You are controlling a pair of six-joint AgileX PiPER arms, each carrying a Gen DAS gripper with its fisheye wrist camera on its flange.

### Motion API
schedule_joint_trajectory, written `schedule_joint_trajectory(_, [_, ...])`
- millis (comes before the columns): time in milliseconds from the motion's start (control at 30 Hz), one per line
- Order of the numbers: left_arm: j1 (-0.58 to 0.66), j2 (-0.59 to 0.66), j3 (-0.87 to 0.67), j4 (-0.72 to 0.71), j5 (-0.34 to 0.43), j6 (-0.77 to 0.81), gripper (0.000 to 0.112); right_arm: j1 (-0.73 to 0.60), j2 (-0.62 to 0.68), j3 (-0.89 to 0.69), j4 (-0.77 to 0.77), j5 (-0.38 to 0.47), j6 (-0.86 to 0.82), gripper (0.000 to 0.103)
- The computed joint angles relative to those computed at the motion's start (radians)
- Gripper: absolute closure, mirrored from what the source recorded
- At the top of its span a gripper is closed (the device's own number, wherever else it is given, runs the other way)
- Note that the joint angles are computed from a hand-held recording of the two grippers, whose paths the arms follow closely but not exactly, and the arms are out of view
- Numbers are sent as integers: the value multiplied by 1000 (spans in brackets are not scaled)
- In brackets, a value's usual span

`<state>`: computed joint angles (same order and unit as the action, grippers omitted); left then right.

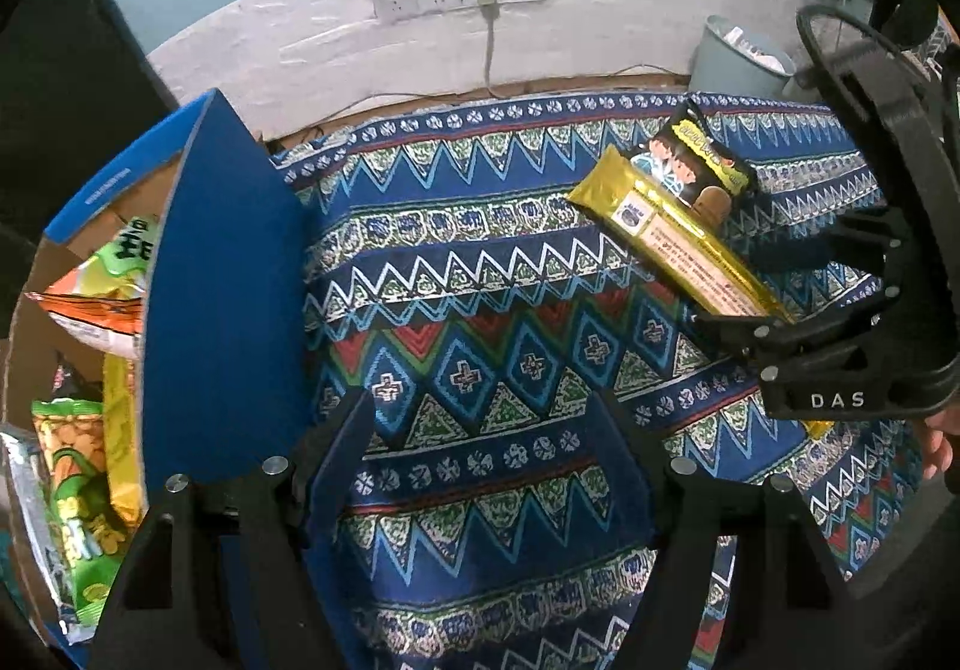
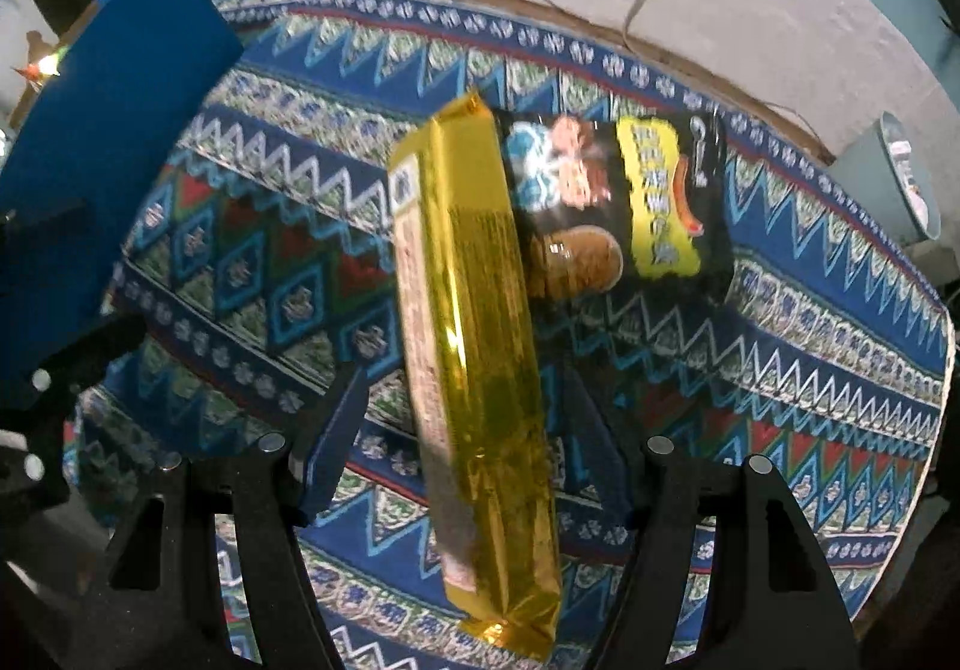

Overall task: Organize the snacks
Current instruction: 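Grasp the gold-wrapped bar with right tool while left tool approaches the black bag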

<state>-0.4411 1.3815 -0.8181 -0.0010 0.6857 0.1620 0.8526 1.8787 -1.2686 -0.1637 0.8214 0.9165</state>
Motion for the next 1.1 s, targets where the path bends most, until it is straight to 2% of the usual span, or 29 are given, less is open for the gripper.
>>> schedule_joint_trajectory(167, [-31,38,-2,59,-23,-48,38,-3,15,39,2,-43,0,36])
schedule_joint_trajectory(233, [-42,49,-8,77,-23,-67,38,-5,18,52,14,-62,-15,53])
schedule_joint_trajectory(333, [-49,59,-19,78,-21,-74,38,11,9,69,-11,-82,-6,63])
schedule_joint_trajectory(400, [-63,69,-28,99,-23,-101,38,12,-2,92,-20,-106,-1,65])
schedule_joint_trajectory(500, [-84,89,-41,122,-32,-130,38,27,-27,96,-37,-98,16,66])
schedule_joint_trajectory(767, [-132,128,-90,157,-29,-197,38,72,-171,175,-127,-122,133,67])
schedule_joint_trajectory(867, [-162,144,-113,180,-22,-233,38,60,-248,218,-136,-139,135,75])
schedule_joint_trajectory(1100, [-232,174,-144,231,-7,-303,38,103,-344,323,-168,-175,243,75])
